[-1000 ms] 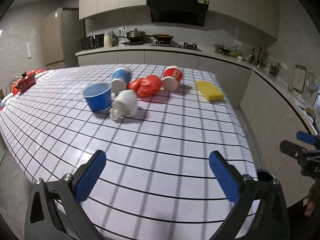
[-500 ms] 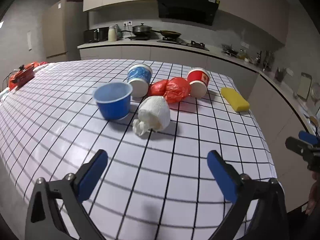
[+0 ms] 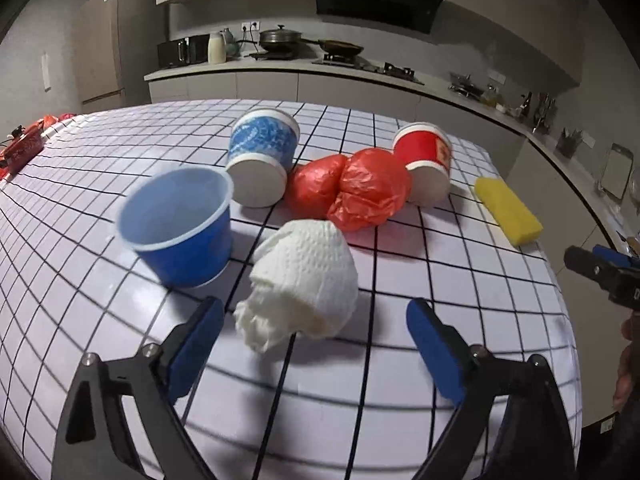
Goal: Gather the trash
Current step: 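Grasp the white paper towel with the left tool while the right tool grasps the yellow sponge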
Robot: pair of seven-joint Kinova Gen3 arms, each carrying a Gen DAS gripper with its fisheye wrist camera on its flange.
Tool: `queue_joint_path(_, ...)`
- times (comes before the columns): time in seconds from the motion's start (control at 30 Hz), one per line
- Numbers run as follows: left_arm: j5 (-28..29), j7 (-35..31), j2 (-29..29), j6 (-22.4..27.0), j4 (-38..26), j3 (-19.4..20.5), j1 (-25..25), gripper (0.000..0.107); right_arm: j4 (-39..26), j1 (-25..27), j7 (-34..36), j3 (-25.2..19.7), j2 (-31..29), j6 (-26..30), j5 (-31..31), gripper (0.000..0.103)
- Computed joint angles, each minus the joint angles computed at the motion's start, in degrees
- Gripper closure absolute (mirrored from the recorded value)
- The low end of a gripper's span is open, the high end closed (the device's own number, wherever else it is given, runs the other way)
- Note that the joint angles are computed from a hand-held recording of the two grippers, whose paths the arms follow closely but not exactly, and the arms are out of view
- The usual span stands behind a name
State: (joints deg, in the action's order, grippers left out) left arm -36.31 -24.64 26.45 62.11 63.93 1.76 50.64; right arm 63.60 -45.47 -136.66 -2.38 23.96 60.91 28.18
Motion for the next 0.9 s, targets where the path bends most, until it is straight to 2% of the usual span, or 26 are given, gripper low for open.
queue_joint_path(0.13,3.06,-2.40,1.90,0.10,-2.53,0.61,-2.23,0.028,-4.91,2.47,3.88,0.04,4.12,0.81,-2.47,0.000)
queue_joint_path(0.2,5.66,-3.55,2.33,-0.49,-3.26,0.92,-3.63,0.050,-6.78,3.23,5.35,0.41,5.64,1.02,-3.88,0.000)
queue_joint_path(0.23,6.13,-3.55,2.62,-0.57,-3.69,0.62,-3.69,0.054,-8.01,3.44,6.08,0.72,6.56,1.39,-4.35,0.000)
queue_joint_path(0.37,7.13,-4.87,4.96,1.10,-7.97,-0.27,-3.42,0.057,-12.05,4.49,8.18,1.68,9.64,2.59,-6.67,0.001)
queue_joint_path(0.47,7.62,-6.28,7.06,3.22,-11.75,-1.12,-3.08,0.057,-15.02,5.43,9.78,2.06,11.72,3.73,-8.60,0.006)
queue_joint_path(0.6,8.58,-6.77,8.37,4.13,-14.07,-2.23,-3.19,0.057,-18.10,5.71,11.46,2.83,14.00,5.16,-9.81,0.007)
queue_joint_path(0.77,9.12,-7.04,9.32,5.55,-15.84,-3.12,-2.97,0.057,-22.09,5.46,12.84,3.90,16.35,7.72,-10.44,0.020)
queue_joint_path(0.8,9.09,-7.23,9.67,6.14,-16.52,-3.20,-2.80,0.058,-22.10,5.35,12.94,4.03,16.24,7.62,-10.46,0.035)
queue_joint_path(0.83,9.01,-7.19,9.67,6.18,-16.52,-3.33,-2.58,0.060,-22.42,5.03,12.87,4.28,16.12,8.05,-10.27,0.045)
queue_joint_path(0.9,8.44,-6.90,9.20,5.97,-15.69,-3.62,-1.85,0.063,-21.62,5.27,13.01,3.86,15.34,7.57,-11.04,0.047)
